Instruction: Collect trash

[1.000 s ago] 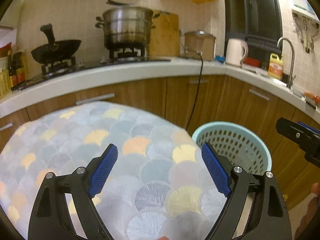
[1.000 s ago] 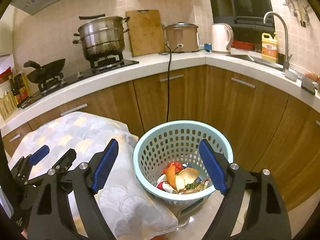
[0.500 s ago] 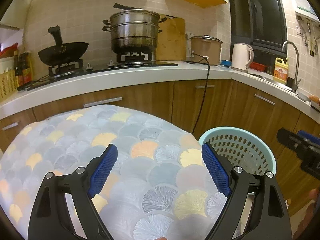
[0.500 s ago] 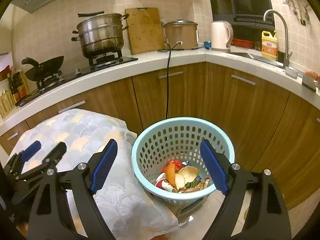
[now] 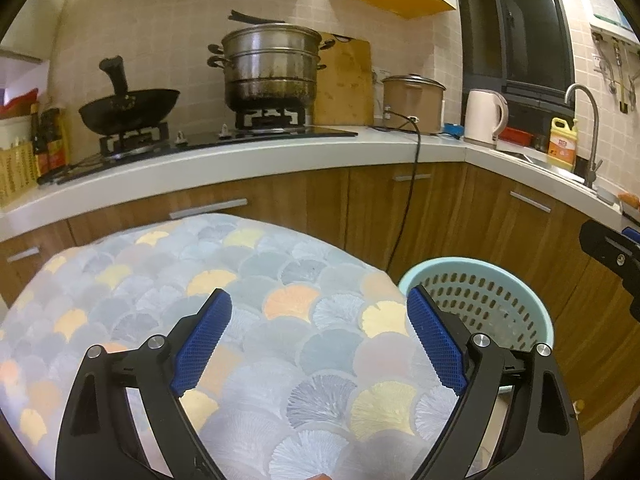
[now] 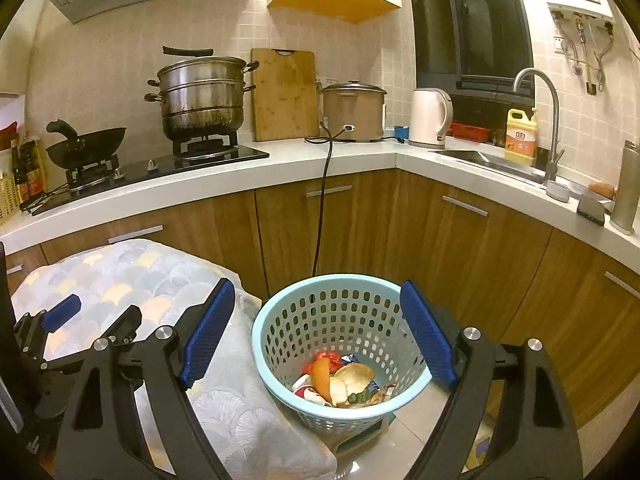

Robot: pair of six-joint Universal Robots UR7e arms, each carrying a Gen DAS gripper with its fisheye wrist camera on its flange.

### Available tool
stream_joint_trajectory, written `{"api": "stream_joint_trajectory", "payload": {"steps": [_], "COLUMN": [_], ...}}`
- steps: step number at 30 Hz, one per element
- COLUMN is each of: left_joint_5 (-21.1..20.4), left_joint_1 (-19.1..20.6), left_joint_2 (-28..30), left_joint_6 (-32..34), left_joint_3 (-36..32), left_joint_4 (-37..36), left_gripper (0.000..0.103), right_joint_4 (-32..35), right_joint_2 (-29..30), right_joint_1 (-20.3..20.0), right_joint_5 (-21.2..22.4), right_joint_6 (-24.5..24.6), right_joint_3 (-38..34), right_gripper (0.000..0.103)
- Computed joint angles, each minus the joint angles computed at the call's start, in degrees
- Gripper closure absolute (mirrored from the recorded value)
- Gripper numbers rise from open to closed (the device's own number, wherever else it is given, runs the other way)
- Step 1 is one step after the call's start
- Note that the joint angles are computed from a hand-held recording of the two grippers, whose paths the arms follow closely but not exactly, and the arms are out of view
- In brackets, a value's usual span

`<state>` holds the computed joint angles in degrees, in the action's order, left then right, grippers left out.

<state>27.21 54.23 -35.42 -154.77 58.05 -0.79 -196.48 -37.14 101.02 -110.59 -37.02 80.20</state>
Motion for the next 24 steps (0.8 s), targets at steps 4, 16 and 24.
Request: {"api": "stream_joint_trajectory", "payload": {"steps": [4,16,24], "left_joint_5": [0.4,1.1,0.8], "left_joint_1": [0.0,-0.2,-0.3], "left_joint_2": [-0.3,-0.8,-0.4], "left_joint_6": [-0.4,0.5,0.1], "left_joint_3": [0.4,1.3,0.4], "left_joint_4": [0.1,-0.9,0.1], "left_gripper": [0.016,0.016,0.016], "right_joint_4": [-0.4,-1.8,-1.6], "right_joint_2": [-0.1,0.6,0.5], "right_joint_1": [0.1,-0.1,-0.3], "right_joint_5": [0.1,0.1,0.2], "right_joint_6": [-0.3,0.1,0.4], "right_joint_3": [0.1,0.1,0.1], "right_gripper": [0.023,0.023,0.023]}}
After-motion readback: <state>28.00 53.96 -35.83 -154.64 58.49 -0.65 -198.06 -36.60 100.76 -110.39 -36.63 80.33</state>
